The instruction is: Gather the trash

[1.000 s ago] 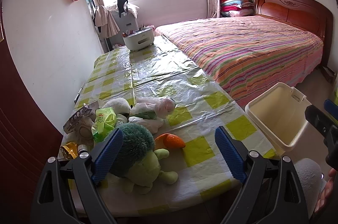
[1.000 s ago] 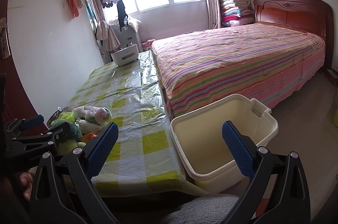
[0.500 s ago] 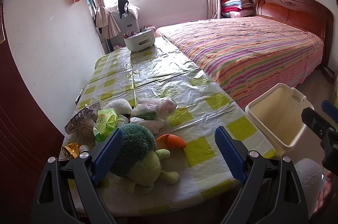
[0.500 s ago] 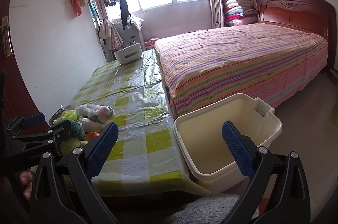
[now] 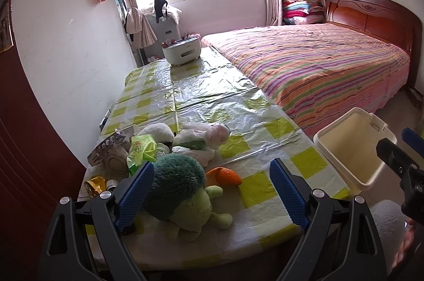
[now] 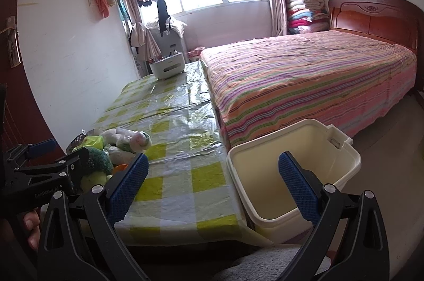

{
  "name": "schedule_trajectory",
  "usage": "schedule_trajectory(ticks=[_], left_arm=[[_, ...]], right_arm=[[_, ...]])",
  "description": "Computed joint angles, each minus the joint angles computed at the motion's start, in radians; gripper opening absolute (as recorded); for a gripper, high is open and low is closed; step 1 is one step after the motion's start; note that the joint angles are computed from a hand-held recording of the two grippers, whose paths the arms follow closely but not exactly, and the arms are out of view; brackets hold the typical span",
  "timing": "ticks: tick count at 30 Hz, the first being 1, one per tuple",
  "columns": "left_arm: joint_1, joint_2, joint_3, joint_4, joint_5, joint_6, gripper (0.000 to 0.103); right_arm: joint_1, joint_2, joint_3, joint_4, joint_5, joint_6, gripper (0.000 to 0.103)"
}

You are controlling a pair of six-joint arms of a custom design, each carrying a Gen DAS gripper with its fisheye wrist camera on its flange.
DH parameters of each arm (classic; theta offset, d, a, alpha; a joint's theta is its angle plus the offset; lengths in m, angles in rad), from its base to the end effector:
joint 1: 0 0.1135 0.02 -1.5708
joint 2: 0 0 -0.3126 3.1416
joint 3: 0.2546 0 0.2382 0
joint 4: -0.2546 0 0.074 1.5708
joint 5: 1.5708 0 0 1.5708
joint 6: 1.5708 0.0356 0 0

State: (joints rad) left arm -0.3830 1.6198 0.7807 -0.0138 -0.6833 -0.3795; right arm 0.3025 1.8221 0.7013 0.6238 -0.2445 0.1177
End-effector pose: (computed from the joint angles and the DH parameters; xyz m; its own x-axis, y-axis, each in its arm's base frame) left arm 0.2874 -0.0916 0.2178 -0.6136 -0.0625 -0.7872 -0.3474 0.9166 0.1980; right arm 0.3291 0.1117 0.1831 -0.5098 -0.0397 -0.8594 -0.4353 0.8735 0.2178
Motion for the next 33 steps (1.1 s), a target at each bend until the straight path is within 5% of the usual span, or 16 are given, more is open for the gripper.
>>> schedule_trajectory(ticks=[21, 33], left_arm=[[0.064, -0.074, -0.095, 0.019, 0.000, -0.041, 0.086], [0.333, -0.330, -0.291, -0.013, -0.035, -0.045, 0.086]], right_arm=[[0.081, 0.034, 0.026, -0.020, -0.091, -0.063, 0.097], [0.211, 0.149, 0.134, -0.103, -0.241, -0.178, 0.097]])
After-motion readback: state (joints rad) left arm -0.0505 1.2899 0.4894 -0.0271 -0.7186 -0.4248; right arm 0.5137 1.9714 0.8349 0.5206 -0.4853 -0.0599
